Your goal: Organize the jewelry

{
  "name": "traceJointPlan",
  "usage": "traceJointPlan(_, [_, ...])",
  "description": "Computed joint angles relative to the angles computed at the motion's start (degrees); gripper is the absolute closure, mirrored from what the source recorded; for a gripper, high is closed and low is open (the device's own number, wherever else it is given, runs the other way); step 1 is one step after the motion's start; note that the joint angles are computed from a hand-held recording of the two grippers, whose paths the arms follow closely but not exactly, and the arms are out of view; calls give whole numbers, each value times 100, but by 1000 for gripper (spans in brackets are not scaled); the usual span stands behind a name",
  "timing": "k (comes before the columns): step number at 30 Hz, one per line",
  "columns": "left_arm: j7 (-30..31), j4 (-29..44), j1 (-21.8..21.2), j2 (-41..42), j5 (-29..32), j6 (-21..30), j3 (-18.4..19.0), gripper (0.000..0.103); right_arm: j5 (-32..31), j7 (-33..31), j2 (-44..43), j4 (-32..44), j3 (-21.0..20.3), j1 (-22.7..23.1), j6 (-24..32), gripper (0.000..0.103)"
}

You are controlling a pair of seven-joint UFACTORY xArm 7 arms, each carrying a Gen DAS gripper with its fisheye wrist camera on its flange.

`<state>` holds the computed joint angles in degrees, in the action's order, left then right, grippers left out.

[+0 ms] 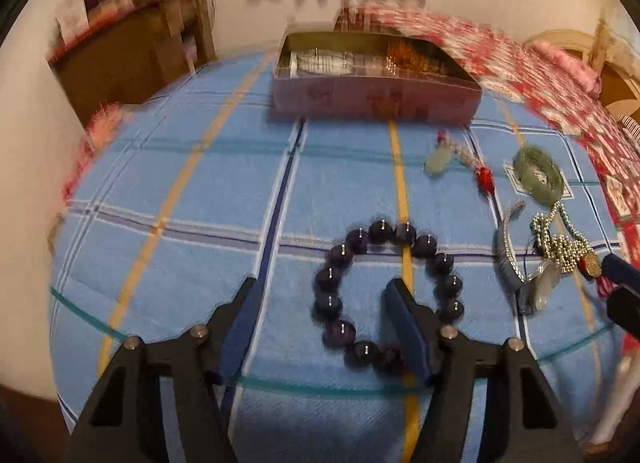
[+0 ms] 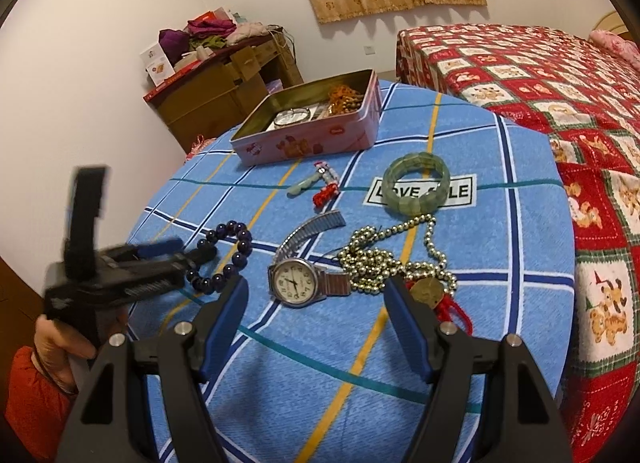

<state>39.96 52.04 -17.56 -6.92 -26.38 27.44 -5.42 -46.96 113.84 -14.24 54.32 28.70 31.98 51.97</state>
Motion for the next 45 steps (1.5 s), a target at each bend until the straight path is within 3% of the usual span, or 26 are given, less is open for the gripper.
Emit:
traceJointPlan(1, [16,24,-10,1,-104,47,19,46,-2,5,-11,-3,1,0,18,29])
traceJointPlan(2, [-12,37,-5,8,-111,37,16,63,2,20,-26,-11,3,-1,34,29])
traceJointPlan(3, [-36,44,69,21,-97,-25,-51,86,9,38,-46,-29,0,-3,27,29])
traceJointPlan(4, [148,110,-11,57,-323,97,77,90,7,66,-70,-52,2,-9,14,29])
traceJointPlan(9, [563,81,38,14,-878,236,133,90,26,90,-129,-92,37,-48,8,29])
traceJointPlan(17, [1976,-35,-250,-689,-2781,250,466,90,-126,-192,2,88,23,-104,-83,30])
traceJointPlan(19, [2157,19,-286,-773,-2994,335,522,90,-241,-300,112,169,-49,-124,-272,36])
traceJointPlan(23, [2279,93,-273,-834,-3215,354,552,90,-274,-652,399,334,-278,-139,-536,36])
traceJointPlan(27, [2320,123,-248,-896,-3292,342,552,90,71,-1168,767,481,-602,-156,-893,36])
traceJointPlan(31, [2418,107,-290,-972,-3364,280,546,90,513,-1761,1194,696,-858,-54,-1020,58])
traceJointPlan(34, [2490,84,-326,-1019,-3393,230,550,90,577,-1912,1262,800,-962,50,-839,79])
traceJointPlan(35, [2503,90,-341,-1021,-3410,220,554,90,561,-1859,1211,735,-997,62,-902,81])
traceJointPlan(37, [2532,93,-357,-1028,-3446,216,574,90,566,-1722,1063,564,-1041,45,-1096,94])
traceJointPlan(42, [2500,179,-354,-985,-3477,230,593,90,-26,-924,421,85,-929,-264,-1908,95])
traceJointPlan(45, [2545,191,-361,-1000,-3530,236,585,90,-352,-691,122,83,-717,-526,-2026,95])
